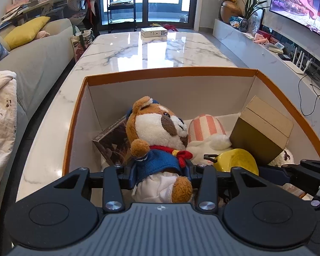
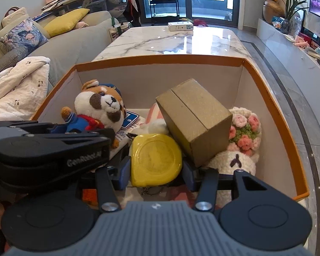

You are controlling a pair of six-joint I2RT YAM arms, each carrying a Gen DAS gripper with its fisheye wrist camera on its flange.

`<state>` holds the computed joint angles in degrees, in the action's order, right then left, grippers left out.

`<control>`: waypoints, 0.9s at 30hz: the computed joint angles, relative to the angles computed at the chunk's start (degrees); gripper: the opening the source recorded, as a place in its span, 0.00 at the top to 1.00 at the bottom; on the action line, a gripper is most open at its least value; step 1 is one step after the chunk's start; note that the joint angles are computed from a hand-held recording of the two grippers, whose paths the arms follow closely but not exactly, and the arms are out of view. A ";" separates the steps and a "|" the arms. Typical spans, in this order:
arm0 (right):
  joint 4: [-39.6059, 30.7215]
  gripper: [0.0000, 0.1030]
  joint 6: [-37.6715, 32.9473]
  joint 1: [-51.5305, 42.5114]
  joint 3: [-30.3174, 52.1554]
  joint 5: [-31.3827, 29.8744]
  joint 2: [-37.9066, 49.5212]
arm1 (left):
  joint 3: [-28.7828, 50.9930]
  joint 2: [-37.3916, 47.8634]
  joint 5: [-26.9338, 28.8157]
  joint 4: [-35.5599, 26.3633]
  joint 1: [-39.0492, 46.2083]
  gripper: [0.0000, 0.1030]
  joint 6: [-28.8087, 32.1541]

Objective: Organize objects
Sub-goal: 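Lower the plush and tape measure into the orange box, opening both grippers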

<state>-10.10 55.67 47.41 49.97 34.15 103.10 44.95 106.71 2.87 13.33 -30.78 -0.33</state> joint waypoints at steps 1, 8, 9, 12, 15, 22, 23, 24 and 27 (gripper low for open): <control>0.09 0.49 0.04 0.02 -0.15 -0.03 -0.09 | 0.19 0.17 0.54 -0.21 0.22 0.54 -0.05; 0.42 0.49 -0.10 -0.06 -0.44 -0.04 -0.15 | 0.25 0.48 0.86 -0.21 0.60 0.49 -0.17; 0.42 0.49 -0.10 -0.06 -0.44 -0.04 -0.15 | 0.25 0.59 0.98 -0.16 0.72 0.49 -0.23; 0.78 0.49 -0.22 -0.12 -0.59 -0.18 -0.18 | -0.03 0.51 0.49 0.08 0.66 0.44 -0.41; 0.92 0.49 -0.28 -0.16 -0.70 -0.21 -0.22 | -0.05 0.58 -0.10 0.21 0.43 0.39 -0.57; 0.94 0.48 -0.27 -0.15 -0.69 -0.29 -0.19 | 0.05 0.72 -0.33 0.19 0.23 0.38 -1.06; 0.95 0.48 -0.26 -0.14 -0.70 -0.29 -0.18 | -0.03 0.73 -0.38 0.29 0.18 0.38 -1.13; 0.95 0.48 -0.26 -0.14 -0.70 -0.29 -0.18 | -0.03 0.78 -0.40 0.34 0.15 0.38 -1.19; 0.95 0.48 -0.26 -0.14 -0.70 -0.29 -0.18 | -0.01 0.82 -0.25 0.31 0.25 0.37 -1.25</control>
<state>-9.15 55.41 47.27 49.27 33.86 102.93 44.94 107.54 2.63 13.63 -30.53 -1.58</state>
